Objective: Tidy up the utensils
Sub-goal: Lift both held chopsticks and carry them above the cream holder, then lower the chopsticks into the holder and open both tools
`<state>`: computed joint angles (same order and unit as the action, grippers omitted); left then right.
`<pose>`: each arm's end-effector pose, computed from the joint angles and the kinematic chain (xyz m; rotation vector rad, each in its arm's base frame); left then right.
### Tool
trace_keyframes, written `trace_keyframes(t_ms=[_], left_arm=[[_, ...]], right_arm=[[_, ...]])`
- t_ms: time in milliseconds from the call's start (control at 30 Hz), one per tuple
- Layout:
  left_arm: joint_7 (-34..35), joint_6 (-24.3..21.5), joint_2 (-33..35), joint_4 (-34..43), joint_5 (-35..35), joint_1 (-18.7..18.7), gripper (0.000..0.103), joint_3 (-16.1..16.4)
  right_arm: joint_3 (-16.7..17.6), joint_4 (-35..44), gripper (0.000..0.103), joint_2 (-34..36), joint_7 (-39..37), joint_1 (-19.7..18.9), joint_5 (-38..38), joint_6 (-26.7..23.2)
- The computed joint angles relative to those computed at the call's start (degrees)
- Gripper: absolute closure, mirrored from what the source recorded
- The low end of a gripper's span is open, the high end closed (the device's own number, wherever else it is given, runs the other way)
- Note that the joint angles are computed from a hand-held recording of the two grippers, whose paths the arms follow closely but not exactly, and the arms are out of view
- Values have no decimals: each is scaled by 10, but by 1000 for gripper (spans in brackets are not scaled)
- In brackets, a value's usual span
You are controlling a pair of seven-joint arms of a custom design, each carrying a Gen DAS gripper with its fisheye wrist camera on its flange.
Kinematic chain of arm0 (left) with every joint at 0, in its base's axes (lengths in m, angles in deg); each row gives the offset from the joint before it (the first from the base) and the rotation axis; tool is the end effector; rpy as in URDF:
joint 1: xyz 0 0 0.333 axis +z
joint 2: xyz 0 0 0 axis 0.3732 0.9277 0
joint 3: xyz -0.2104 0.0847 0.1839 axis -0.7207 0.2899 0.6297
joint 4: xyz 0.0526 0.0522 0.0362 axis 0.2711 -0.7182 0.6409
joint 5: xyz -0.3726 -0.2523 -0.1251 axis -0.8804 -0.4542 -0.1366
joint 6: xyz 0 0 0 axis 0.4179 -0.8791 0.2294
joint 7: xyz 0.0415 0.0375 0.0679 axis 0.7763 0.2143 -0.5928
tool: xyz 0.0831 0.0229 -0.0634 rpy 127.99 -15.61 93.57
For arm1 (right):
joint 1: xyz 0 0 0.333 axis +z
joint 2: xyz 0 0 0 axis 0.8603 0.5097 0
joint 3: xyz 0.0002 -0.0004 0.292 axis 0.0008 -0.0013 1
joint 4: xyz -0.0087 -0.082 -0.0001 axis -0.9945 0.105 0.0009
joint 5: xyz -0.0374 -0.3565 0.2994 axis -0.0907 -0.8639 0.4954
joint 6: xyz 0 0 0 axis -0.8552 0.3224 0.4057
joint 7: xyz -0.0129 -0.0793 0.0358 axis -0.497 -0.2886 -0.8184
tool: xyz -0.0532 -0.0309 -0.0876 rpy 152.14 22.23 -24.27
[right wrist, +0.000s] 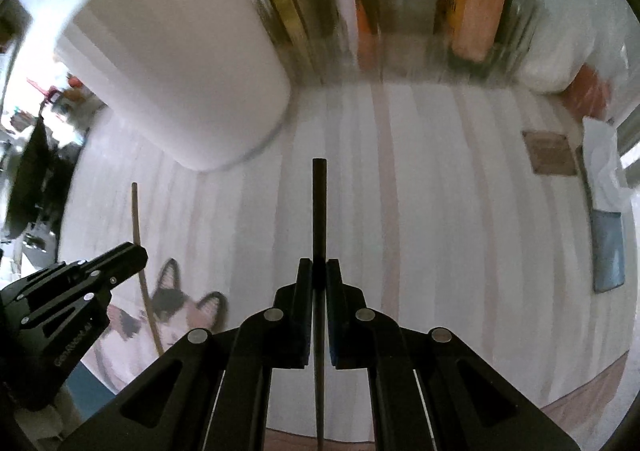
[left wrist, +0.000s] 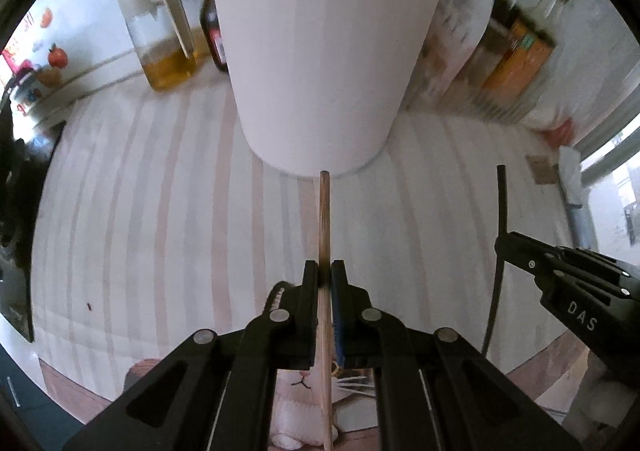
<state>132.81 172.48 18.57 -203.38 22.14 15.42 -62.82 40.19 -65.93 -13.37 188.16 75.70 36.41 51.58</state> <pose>0.4843 -0.1232 0.5094 -2.0581 2.0597 -0.4614 0.5548 0.2034 0.4676 -1.9927 1.8875 -0.1280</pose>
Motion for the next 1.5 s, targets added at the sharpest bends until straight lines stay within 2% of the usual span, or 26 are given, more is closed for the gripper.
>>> trace_keyframes(t_ms=[200,333,433,500,733,967,1133,1333,1500], left_arm=[[18,31,-23,4,-3,3,100,12],[18,58,-29,23,3,5,100,6],[23,74,-28,43,7,7,100,7],[37,76,-31,62,2,8,100,18],[69,97,2,160,-26,6,100,34],[89,105,77,307,-42,21,100,42],[95,98,167,424,-31,42,100,39],[87,72,247,496,-5,64,100,29],[83,47,288,508,0,73,100,25]], right_arm=[[2,-42,97,-63,-3,3,-3,60],[4,-53,97,-87,1,3,-10,100],[1,-42,97,-96,-5,2,-16,131],[10,-34,97,-87,10,-1,-28,161],[8,60,97,-63,2,-6,-55,203],[1,191,97,-25,-33,1,-46,193],[7,305,97,45,-39,-2,-50,173],[12,437,97,161,-9,2,-85,153],[9,519,97,246,-3,13,-89,126]])
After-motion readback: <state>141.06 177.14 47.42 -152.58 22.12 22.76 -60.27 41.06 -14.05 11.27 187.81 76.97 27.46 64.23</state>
